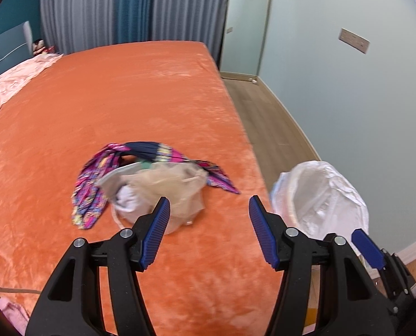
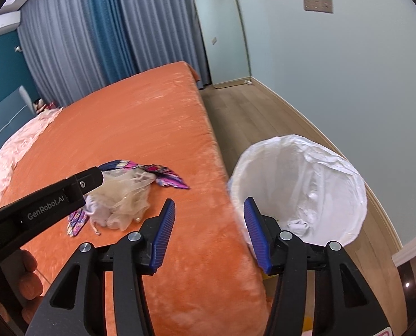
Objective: Collect trash
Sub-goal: 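Return both open tools to the clothing pile on the bed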
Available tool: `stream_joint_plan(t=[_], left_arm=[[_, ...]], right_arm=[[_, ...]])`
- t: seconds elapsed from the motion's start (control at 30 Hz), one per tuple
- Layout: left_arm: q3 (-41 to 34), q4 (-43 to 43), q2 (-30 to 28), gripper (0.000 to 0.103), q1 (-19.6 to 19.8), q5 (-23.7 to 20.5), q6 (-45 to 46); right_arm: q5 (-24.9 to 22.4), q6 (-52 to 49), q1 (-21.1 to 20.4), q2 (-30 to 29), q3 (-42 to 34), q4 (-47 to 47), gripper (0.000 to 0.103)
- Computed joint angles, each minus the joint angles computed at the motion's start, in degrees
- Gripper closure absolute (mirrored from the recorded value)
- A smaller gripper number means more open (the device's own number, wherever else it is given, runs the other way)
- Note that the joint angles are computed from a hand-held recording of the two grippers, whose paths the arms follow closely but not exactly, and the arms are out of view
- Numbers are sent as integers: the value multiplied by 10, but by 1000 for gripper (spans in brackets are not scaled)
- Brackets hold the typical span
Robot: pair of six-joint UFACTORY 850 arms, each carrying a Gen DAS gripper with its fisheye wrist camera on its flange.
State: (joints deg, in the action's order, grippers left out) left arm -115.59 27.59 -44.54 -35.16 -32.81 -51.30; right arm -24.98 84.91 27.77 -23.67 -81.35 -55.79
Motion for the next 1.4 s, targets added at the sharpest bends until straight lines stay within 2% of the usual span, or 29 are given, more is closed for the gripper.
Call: stream_joint_plan(t=[0.3, 0.73, 1.1, 1.4], left_arm=[[92, 51, 51, 47, 25, 13, -74], [156, 68, 74, 47, 65, 15, -123], [164, 50, 55, 46, 101, 4, -122], [121, -17, 5, 39, 133, -1, -58]], right_arm=[[-10, -74, 26, -36, -50, 45, 52], [-22, -184, 48, -104, -133, 132, 52], [-45, -289, 49, -189, -241, 227, 52], [-79, -365, 40, -281, -363, 299, 52]])
